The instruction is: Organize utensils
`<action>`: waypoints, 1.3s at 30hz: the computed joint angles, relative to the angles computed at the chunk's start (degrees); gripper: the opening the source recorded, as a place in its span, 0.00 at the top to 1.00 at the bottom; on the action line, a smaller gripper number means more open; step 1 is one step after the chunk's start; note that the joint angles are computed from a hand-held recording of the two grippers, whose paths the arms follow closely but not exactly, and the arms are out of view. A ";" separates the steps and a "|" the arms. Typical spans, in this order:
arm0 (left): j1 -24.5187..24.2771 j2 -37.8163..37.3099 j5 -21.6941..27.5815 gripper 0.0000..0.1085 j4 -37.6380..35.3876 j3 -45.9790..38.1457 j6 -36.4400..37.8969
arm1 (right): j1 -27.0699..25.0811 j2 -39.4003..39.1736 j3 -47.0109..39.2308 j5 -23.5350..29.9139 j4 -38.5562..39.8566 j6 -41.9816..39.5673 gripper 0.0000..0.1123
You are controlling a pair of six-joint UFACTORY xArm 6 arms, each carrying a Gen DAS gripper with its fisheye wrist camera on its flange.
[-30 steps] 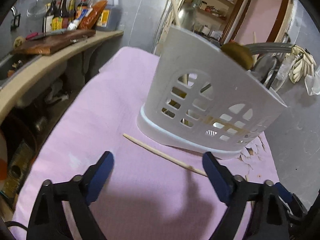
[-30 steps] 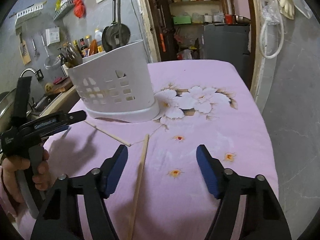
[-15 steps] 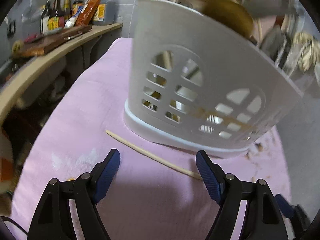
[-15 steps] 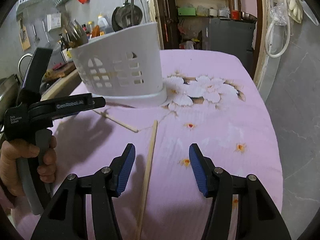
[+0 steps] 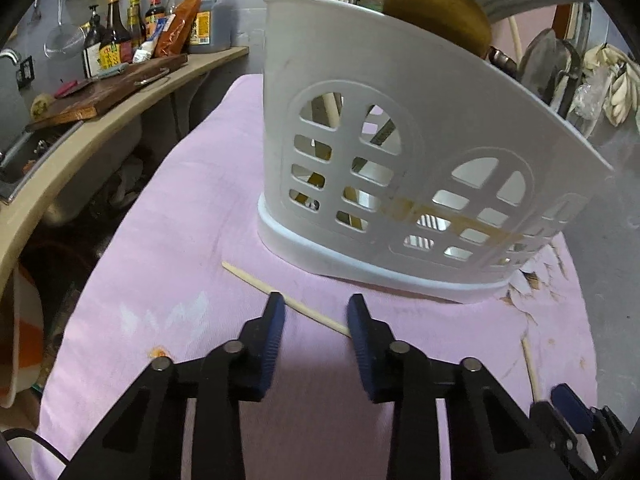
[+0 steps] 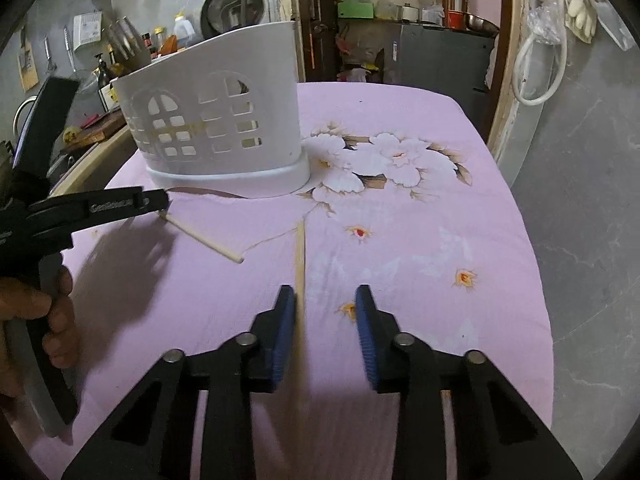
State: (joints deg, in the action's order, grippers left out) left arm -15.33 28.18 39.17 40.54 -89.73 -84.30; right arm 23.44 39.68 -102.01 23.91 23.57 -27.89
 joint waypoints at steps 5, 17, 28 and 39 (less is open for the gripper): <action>1.57 -3.48 -9.46 0.97 -3.11 6.56 1.38 | -0.71 0.51 -0.67 0.69 0.24 1.72 0.91; 4.83 -6.78 -25.25 0.98 -6.82 13.94 -1.04 | -2.13 1.20 -1.18 1.37 3.99 1.31 0.93; 2.45 -2.63 -19.33 0.97 -25.63 8.19 7.72 | -2.77 1.59 -2.14 2.66 5.61 0.38 0.93; 1.26 -0.70 -16.80 0.67 -18.31 4.15 -0.52 | -3.44 1.87 -2.82 3.72 6.48 0.06 0.93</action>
